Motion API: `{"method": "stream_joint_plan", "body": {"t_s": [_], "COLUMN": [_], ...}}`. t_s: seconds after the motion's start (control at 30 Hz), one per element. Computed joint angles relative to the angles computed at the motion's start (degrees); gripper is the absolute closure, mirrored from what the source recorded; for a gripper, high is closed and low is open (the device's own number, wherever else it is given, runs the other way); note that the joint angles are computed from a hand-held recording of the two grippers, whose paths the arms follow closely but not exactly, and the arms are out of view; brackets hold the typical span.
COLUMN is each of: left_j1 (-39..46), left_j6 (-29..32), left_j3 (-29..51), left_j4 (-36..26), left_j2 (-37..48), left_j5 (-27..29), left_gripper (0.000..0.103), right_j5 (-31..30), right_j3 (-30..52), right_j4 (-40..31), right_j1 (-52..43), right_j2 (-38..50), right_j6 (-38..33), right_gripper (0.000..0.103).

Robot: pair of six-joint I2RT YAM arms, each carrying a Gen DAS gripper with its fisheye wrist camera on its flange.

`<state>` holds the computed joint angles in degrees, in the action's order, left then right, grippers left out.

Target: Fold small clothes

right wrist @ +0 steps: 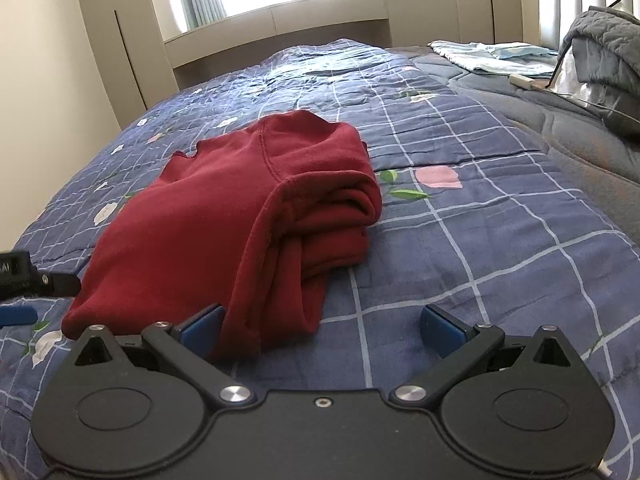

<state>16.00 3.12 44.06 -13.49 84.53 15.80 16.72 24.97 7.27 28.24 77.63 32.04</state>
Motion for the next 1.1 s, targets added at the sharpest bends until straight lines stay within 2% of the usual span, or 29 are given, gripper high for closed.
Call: {"method": "stream_joint_plan", "body": {"t_s": [0.3, 0.53, 0.7, 0.9, 1.1], "left_j1": [-0.32, -2.43, -3.75, -4.55, -4.21], "left_j6": [-1.78, -2.37, -2.30, -1.25, -0.52], "left_j3": [6.40, 10.48, 14.59, 19.59, 21.83], "left_j4": [-1.56, -0.79, -0.81, -1.97, -2.53], "left_j2": [7.04, 11.05, 14.53, 19.35, 22.37], "left_j5": [2.89, 2.05, 1.79, 2.27, 4.05], "left_gripper": [0.000, 0.000, 0.000, 0.000, 0.000], "right_j5": [-3.90, -2.19, -3.01, -8.60, -10.06], "right_j3": [1.05, 2.39, 3.27, 6.47, 11.09], "right_j4": [-2.34, -4.92, -3.64, 0.74, 3.57], "right_j1": [-2.57, -2.58, -4.85, -10.82, -14.32], "right_j2": [-1.31, -4.02, -4.72, 0.52, 7.46], "right_j6": [-1.72, -4.37, -5.78, -6.77, -5.93], "right_gripper": [0.000, 0.001, 0.000, 0.000, 0.000]}}
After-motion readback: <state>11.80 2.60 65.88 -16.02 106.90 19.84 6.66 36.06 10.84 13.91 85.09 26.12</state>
